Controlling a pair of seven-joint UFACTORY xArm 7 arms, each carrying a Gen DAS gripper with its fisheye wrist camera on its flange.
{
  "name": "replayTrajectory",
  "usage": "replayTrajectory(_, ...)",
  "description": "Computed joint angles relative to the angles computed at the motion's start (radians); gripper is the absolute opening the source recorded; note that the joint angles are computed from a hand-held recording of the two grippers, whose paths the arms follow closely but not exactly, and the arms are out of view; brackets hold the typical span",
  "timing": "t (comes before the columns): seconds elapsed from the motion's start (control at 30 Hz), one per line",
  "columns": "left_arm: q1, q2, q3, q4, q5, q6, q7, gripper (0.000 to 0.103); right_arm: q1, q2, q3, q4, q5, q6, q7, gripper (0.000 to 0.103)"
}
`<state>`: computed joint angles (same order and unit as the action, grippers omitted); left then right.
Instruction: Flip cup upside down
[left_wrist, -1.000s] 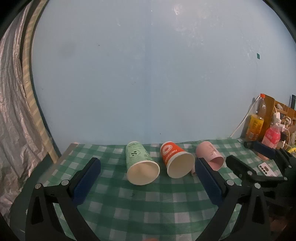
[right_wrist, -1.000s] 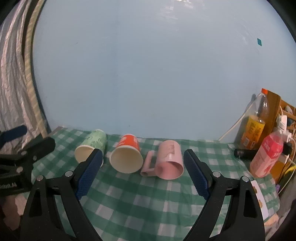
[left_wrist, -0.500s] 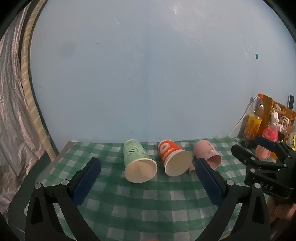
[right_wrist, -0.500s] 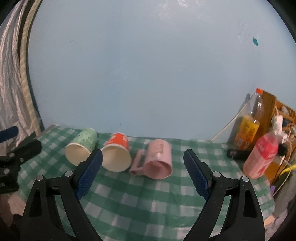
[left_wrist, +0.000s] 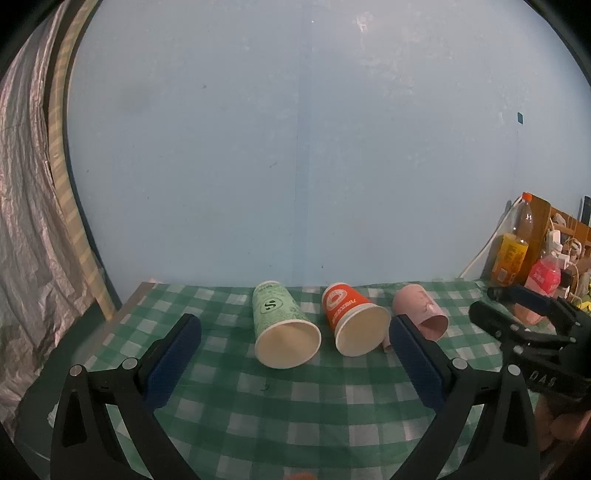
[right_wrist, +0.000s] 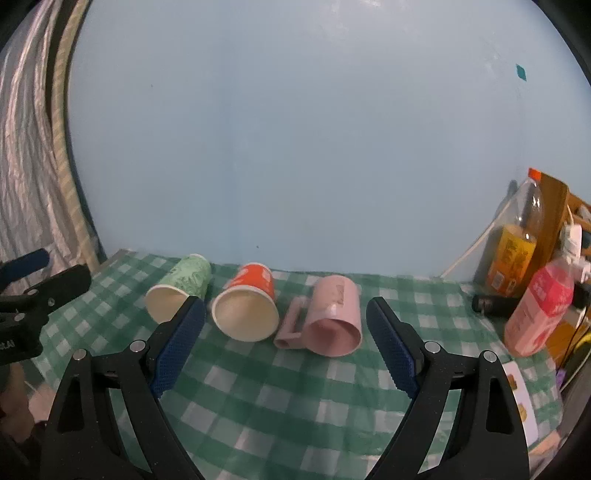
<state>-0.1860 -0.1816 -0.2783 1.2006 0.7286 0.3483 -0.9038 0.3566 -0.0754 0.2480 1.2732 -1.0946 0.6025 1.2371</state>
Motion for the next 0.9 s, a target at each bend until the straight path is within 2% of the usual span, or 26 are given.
replayTrajectory(0.33, -0.009, 0.013, 0.008, 0.005, 0.003, -0.024, 0.0, 0.103, -0.004, -0.011, 0.005, -0.002, -0.02, 0.02, 0.019, 0.088)
replayTrajectory(0.57, 0.025, -0.004, -0.018, -0.002, 0.082, -0.045, -0.086, 0.103, -0.007, -0.011, 0.003, -0.006, -0.01, 0.0, 0.019, 0.088)
replayTrajectory(0.9, 0.015, -0.005, -0.006, -0.009, 0.03, -0.069, -0.035, 0.103, -0.007, -0.01, 0.005, -0.007, -0.012, 0.003, 0.017, 0.088)
